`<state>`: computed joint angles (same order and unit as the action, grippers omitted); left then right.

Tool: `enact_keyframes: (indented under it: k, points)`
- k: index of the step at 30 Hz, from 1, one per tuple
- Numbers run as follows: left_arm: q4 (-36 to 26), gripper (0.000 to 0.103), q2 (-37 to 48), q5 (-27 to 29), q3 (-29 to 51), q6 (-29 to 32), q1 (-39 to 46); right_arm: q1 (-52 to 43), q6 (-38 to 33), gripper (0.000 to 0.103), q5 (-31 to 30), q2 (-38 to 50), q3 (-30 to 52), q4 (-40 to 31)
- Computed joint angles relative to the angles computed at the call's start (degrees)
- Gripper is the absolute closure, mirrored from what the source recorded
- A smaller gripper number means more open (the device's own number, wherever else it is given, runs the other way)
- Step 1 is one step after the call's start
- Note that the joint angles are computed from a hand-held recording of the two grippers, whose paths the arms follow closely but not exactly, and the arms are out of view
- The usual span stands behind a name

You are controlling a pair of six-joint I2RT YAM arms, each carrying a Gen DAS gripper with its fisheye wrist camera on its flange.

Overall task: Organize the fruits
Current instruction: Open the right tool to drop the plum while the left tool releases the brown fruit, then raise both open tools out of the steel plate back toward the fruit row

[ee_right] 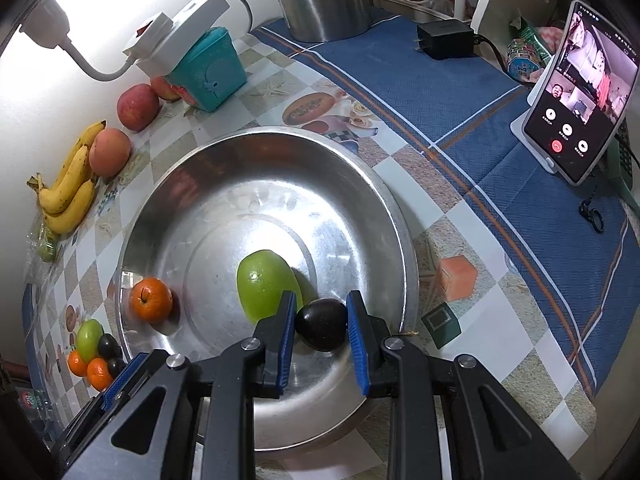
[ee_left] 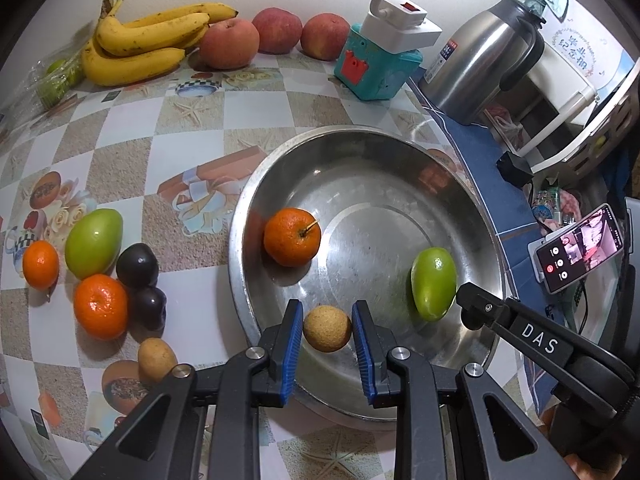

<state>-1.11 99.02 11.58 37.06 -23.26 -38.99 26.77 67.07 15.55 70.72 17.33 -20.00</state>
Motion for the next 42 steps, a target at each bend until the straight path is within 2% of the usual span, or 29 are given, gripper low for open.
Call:
enact_keyframes:
  k: [4, 7, 11, 13, 15, 16, 17, 20, 24, 26, 34, 36, 38, 42]
  points:
    - [-0.03, 0.075, 0.21, -0.14, 0.12, -0.18, -0.07, 0.63, 0.4, 0.065, 0.65, 0.2, 0.47, -0.93]
    - [0.0, 0.074, 0.39, -0.04, 0.17, -0.29, 0.02, 0.57, 0.11, 0.065, 0.79, -0.01, 0.46, -1.04]
    - [0.08, 0.073, -0.11, -0.07, -0.05, -0.16, -0.01, 1.04, 0.11, 0.059, 1.83, -0.89, 0.92, -2.41]
    - [-0.06, 0.069, -0.41, 0.01, -0.07, -0.06, 0.02, 1.28, 0.03, 0.058, 2.19, -1.26, 1.12, -2.82]
    - [-0.24, 0.067, -0.77, 0.03, -0.12, 0.03, 0.06, 1.36, -0.21, 0.054, 2.51, -1.52, 1.34, -3.16]
    - [-0.33, 0.066, -0.95, 0.1, -0.09, 0.14, 0.14, 1.42, -0.31, 0.048, 2.68, -1.57, 1.45, -3.36]
    - [-0.43, 0.066, -1.26, 0.06, -0.16, 0.17, 0.19, 1.53, -0.43, 0.045, 2.87, -1.6, 1.57, -3.52]
    - [-0.81, 0.063, -2.5, -0.43, -0.42, 0.24, 0.52, 1.72, -0.98, 0.045, 3.03, -1.68, 1.86, -3.73]
    - [-2.06, 0.045, -4.2, -1.8, -0.8, -0.3, 1.85, 2.39, -1.36, 0.036, 3.75, -1.15, 2.49, -4.09]
    - [-2.35, 0.042, -4.96, -2.07, -1.23, -0.69, 3.25, 3.17, -0.98, 0.031, 4.16, -0.57, 2.88, -4.23]
    - [-5.38, 0.017, -8.18, -7.21, -2.31, -1.95, 7.94, 4.67, -1.06, 0.029, 4.34, 1.26, 3.72, -3.68]
    - [-6.34, 0.014, -8.26, -8.71, -2.08, -2.06, 8.86, 5.26, -0.81, 0.028, 4.5, 1.87, 4.06, -3.65]
    - [-7.45, 0.012, -8.71, -10.34, -2.15, -2.05, 9.47, 5.72, -0.75, 0.017, 4.6, 2.47, 4.38, -3.57]
    - [-10.67, 0.009, -9.2, -14.02, -1.76, -1.08, 10.69, 6.7, -0.84, 0.017, 4.83, 3.23, 5.0, -3.23]
